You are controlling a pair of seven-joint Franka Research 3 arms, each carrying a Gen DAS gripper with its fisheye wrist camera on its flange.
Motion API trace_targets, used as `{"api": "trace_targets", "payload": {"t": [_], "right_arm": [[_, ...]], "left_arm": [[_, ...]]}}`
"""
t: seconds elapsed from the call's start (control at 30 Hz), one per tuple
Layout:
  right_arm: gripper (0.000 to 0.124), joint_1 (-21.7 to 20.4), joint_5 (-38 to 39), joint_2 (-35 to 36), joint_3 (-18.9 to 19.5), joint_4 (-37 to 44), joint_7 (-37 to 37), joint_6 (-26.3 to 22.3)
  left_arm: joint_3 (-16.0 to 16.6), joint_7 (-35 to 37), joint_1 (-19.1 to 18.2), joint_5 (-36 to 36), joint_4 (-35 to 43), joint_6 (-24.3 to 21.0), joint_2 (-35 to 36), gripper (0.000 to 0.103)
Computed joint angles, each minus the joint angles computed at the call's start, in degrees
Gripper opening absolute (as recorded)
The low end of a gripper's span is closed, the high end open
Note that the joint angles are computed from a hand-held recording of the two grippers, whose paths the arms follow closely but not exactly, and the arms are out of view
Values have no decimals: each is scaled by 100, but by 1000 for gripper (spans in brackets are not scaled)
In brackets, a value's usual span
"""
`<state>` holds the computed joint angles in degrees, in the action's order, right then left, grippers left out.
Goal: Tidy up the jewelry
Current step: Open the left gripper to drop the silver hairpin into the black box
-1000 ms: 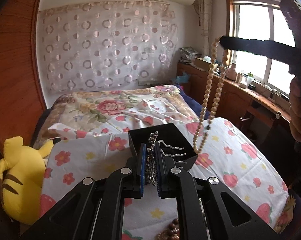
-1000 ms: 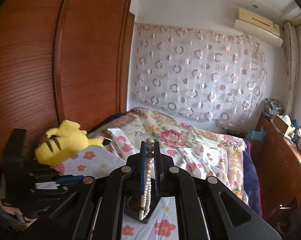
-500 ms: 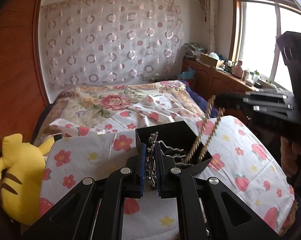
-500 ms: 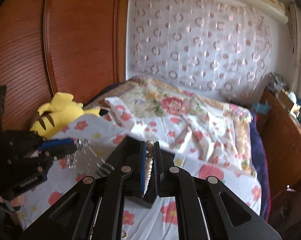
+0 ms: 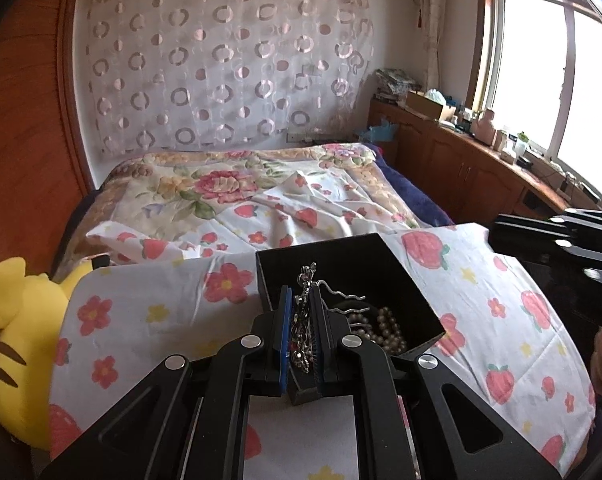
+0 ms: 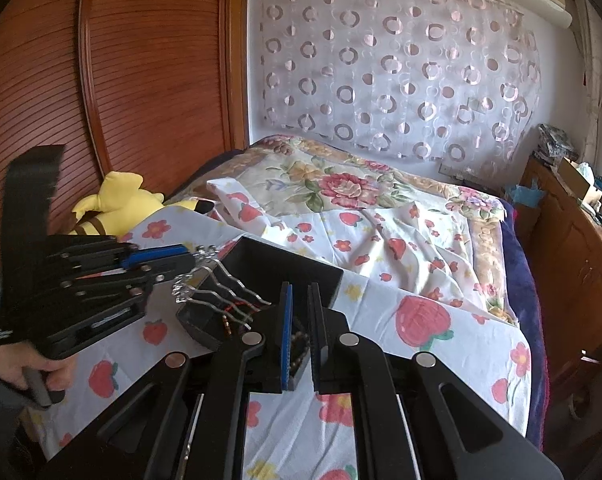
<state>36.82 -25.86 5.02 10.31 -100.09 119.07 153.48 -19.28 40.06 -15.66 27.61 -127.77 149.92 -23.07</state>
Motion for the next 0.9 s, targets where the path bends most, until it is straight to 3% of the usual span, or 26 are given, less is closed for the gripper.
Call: {"api": "trace_targets", "payload": {"t": [0.37, 0.47, 0.53, 0.67, 0.8, 0.9], "right_arm": [[9, -212, 62, -444, 143, -835, -33, 365], [9, -260, 110, -542, 198, -1032, -49, 455], [9, -295, 158, -666, 236, -1241, -32, 580], [9, -382, 259, -902, 370, -1628, -61, 807], [9, -463, 285, -1120, 535, -1958, -81, 941], [10, -507, 379, -1260, 670, -2160, -109, 1021]], "left_arm": [[-69, -84, -23, 193, 180, -171, 272, 12], [-114, -190, -11, 322, 77, -177, 125, 29], [-133, -219, -34, 386, -63, -146, -49, 33], [-209, -277, -68, 485, -412, -80, -478, 62], [-336, -355, -101, 566, -747, -37, -890, 84], [-443, -483, -129, 624, -993, 63, -1187, 92]]}}
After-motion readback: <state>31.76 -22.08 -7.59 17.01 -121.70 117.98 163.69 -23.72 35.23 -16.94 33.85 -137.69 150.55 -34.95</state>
